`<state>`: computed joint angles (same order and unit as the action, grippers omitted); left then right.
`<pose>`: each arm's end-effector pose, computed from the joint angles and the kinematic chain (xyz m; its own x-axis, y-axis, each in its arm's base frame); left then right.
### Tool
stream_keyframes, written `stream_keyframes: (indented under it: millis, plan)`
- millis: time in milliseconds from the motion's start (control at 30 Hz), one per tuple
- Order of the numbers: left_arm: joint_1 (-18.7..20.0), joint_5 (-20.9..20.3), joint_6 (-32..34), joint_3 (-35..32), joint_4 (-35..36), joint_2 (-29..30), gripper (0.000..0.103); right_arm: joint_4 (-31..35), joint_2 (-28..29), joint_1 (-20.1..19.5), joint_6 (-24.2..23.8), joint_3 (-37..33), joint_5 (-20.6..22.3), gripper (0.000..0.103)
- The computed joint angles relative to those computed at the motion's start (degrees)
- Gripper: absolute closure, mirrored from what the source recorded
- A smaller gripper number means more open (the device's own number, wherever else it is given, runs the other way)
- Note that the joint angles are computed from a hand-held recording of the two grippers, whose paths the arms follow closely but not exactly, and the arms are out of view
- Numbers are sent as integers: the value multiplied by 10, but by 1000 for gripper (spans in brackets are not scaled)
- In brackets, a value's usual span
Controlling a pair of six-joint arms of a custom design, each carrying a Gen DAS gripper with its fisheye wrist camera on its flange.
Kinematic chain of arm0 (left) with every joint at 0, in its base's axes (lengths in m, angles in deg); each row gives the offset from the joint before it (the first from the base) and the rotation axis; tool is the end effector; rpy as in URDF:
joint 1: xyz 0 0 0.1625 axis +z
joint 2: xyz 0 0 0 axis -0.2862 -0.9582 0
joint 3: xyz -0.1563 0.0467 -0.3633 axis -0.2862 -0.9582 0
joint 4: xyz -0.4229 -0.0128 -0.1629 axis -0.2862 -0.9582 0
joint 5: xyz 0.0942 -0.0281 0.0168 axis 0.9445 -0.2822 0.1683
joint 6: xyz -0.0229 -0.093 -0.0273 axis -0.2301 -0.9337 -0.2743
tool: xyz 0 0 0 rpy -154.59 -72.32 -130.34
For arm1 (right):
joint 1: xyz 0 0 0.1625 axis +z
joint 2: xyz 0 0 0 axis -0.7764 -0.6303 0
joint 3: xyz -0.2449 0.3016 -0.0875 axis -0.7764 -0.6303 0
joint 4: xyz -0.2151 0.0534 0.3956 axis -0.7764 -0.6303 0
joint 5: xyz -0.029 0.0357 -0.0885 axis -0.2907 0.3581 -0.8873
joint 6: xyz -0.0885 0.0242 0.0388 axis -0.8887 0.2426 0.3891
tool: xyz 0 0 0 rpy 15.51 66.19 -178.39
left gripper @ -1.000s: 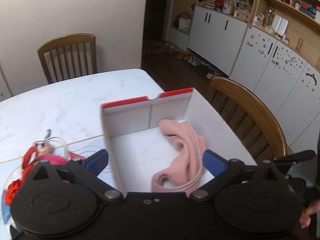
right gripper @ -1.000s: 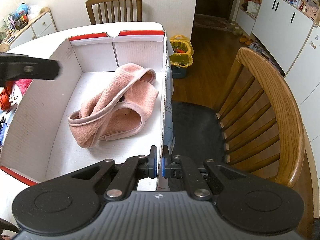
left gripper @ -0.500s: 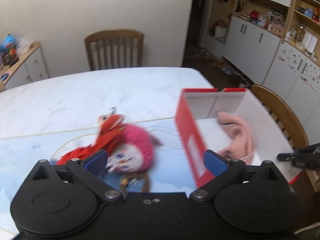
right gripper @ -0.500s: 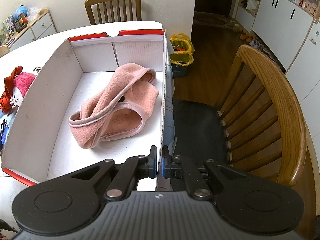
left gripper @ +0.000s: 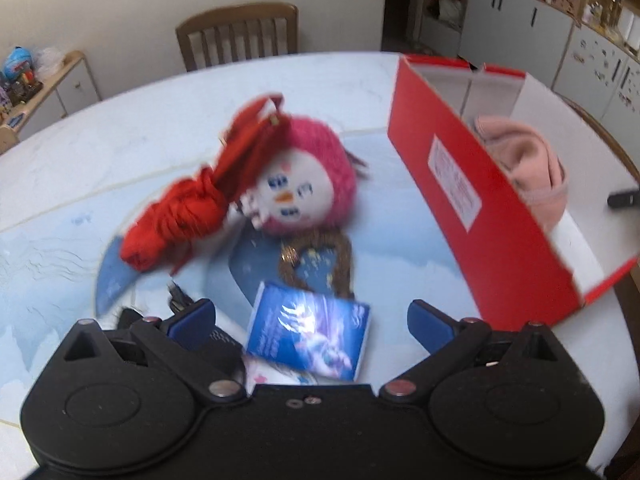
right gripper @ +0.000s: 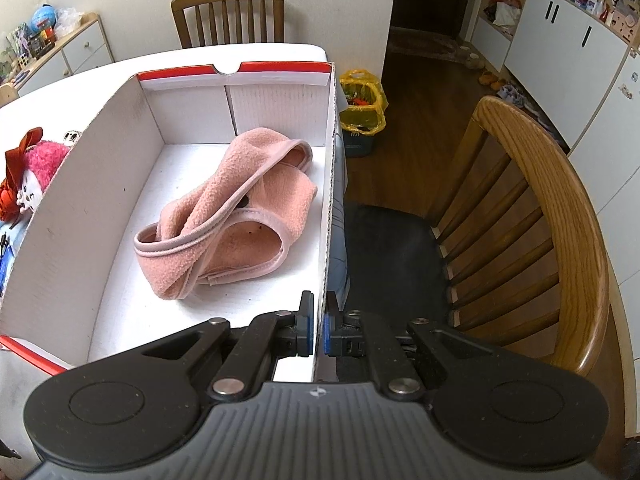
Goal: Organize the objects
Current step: 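Move the left gripper back to the blue card box, then grasp the blue card box with the left gripper and lift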
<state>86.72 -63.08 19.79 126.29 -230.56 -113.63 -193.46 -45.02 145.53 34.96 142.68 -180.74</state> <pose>-0.0648 -0.7698 0.1936 -0.6697 0.1968 -0.7161 0.5257 0.8067 -0.2700 0.1455 -0.8251 0.1323 -0.6856 -0.2547 0.6819 -0.5200 0.8269 -0.2139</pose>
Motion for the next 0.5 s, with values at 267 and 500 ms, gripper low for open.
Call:
stream_keyframes:
  millis: [267, 500]
  plan:
    - [20, -3, 21, 3, -20, 11, 1, 3, 1, 1, -5, -2, -4, 99]
    - [27, -17, 46, 11, -45, 16, 3, 7, 4, 1, -10, -6, -6, 99]
